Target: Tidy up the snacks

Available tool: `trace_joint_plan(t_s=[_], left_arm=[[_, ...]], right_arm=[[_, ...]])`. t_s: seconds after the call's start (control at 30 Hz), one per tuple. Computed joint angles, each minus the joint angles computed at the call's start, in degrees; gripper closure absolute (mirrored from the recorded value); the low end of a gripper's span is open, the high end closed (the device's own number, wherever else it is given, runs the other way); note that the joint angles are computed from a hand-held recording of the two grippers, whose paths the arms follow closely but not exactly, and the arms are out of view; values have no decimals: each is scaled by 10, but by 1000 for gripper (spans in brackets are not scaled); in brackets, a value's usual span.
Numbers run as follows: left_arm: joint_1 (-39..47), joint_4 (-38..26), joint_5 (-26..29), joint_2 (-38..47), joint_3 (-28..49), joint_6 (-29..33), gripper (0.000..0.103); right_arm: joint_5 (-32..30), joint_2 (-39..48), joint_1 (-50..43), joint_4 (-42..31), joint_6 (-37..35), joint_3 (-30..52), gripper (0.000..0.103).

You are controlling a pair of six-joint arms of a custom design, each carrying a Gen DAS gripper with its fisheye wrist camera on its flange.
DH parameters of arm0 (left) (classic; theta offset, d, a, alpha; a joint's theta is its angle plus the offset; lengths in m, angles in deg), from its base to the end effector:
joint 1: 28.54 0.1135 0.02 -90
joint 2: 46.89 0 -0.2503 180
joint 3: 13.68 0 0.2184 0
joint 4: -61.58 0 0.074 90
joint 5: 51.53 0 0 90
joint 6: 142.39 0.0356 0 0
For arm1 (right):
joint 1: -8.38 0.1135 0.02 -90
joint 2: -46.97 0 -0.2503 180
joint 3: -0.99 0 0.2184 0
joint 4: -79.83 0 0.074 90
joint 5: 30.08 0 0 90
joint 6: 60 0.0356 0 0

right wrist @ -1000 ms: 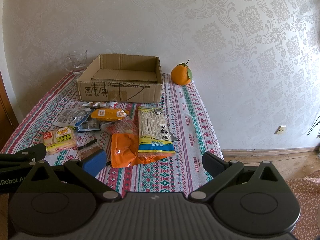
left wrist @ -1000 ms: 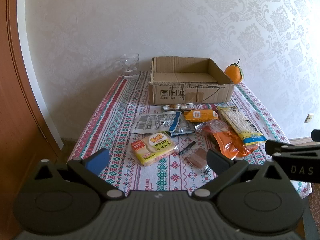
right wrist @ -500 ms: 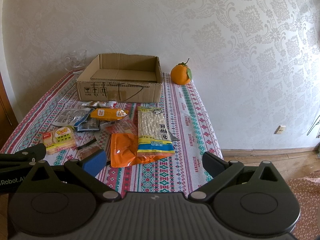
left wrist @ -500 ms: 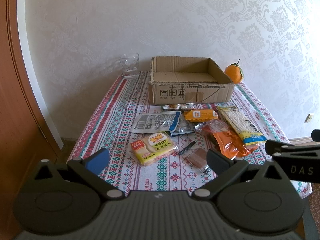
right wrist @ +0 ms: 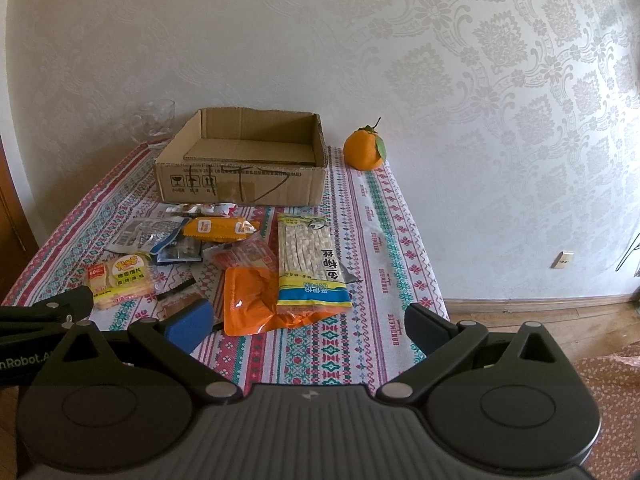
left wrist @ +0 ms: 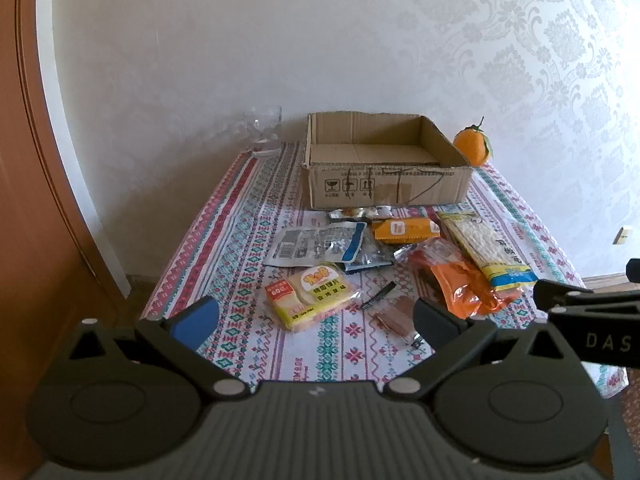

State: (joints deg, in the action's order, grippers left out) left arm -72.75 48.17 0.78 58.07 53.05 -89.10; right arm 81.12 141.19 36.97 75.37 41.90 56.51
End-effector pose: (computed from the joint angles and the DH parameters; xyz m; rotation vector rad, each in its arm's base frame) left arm 0.2442 -0.2072 0.1401 -0.1181 2.2381 0.0756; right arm 0.2582 0.1261 0.1532 -0.1465 2.2583 -0.0580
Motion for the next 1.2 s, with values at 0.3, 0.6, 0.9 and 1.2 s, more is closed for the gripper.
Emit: trace_joint_plan(t_s=[0.3, 0.6, 0.9, 1.2], left_arm=[[2, 4, 1, 3, 2, 3, 1], [11, 39, 11, 8, -8, 20, 1], [29, 107, 25, 5, -32, 81, 1], [59, 118, 68, 28, -40, 109, 1]], right_arm=[[-1, 1, -1, -2, -1, 2, 0], [-5, 6, -3, -3, -7, 8, 0], [-26, 26, -15, 0, -27, 29, 0], [-70, 50, -53, 34, -74, 31, 0]])
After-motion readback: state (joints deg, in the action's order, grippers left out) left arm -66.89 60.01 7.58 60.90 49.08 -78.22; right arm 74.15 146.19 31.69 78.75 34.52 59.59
